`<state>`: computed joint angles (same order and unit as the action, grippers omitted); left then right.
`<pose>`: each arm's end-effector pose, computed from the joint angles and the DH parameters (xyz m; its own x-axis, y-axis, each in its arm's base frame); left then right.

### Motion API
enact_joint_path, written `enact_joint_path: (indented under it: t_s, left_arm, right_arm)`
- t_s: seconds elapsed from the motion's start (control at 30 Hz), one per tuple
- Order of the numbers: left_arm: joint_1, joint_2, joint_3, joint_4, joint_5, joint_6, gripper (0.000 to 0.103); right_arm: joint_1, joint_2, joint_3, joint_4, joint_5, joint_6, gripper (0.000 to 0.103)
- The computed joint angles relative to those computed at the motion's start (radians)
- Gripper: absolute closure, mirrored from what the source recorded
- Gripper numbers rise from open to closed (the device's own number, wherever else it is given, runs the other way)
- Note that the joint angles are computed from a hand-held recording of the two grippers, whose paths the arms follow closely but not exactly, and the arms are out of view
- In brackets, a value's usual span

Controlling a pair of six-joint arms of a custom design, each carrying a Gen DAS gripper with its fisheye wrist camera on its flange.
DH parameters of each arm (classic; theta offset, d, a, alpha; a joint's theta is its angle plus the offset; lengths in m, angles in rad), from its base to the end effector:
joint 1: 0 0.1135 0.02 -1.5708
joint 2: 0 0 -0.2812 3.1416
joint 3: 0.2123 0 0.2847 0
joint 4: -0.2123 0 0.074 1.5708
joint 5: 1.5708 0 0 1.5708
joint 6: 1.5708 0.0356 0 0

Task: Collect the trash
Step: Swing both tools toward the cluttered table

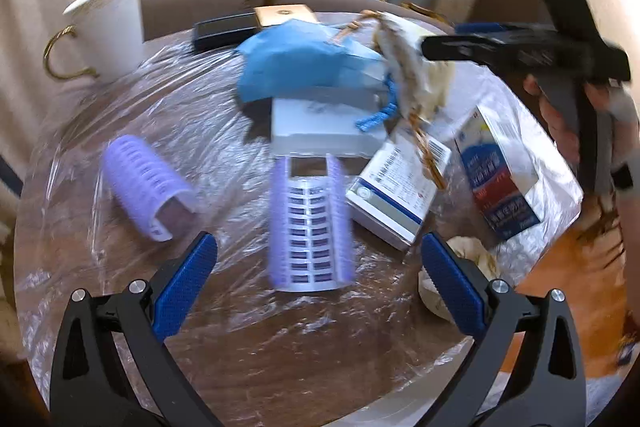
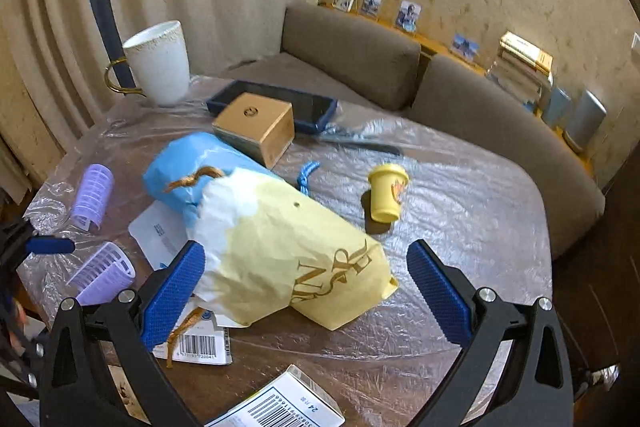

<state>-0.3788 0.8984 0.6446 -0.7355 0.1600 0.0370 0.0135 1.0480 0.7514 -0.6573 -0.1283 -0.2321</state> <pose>0.1737 -0.0753 0.2305 -0.7594 0.3416 -0.5538 0.4748 0.8728 -0.1127 0.2264 0.0076 0.2440 -0.7736 -0.2386 -0.5870 -0.2726 0.9616 -0.0315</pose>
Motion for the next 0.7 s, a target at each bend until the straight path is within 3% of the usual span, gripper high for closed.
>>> enact_joint_path:
  t_s: [0.07,0.13,0.33,0.47,0.6,0.7]
  left_arm:
    - [-0.004,0.025,0.001,0.009,-0.008,-0.012,0.001]
    - [0.032,0.059,0.009,0.024,0.052,-0.012,0.001]
    - [0.093,0.131,0.013,0.072,0.123,0.011,0.001]
    - [0.084,0.14,0.018,0.089,0.1,0.025,0.001]
    - [0.102,0.139,0.031,0.076,0.133,0.046,0.001]
    - [0.111,0.146,0.037,0.067,0.15,0.059,0.001]
  right_arm:
    - [0.002,0.025,-0.002,0.018,0.008,0.03,0.004]
    - [-0.01,0.068,0.005,0.028,0.003,0.067,0.004]
    - [-0.097,0.187,0.064,0.013,-0.15,0.116,0.004]
    - [-0.116,0.219,0.121,-0.045,-0.155,0.102,0.004]
    - [-0.089,0.143,0.137,-0.07,-0.097,-0.073,0.004]
    - [-0.02,0.111,0.11,-0.044,0.074,-0.275,0.004]
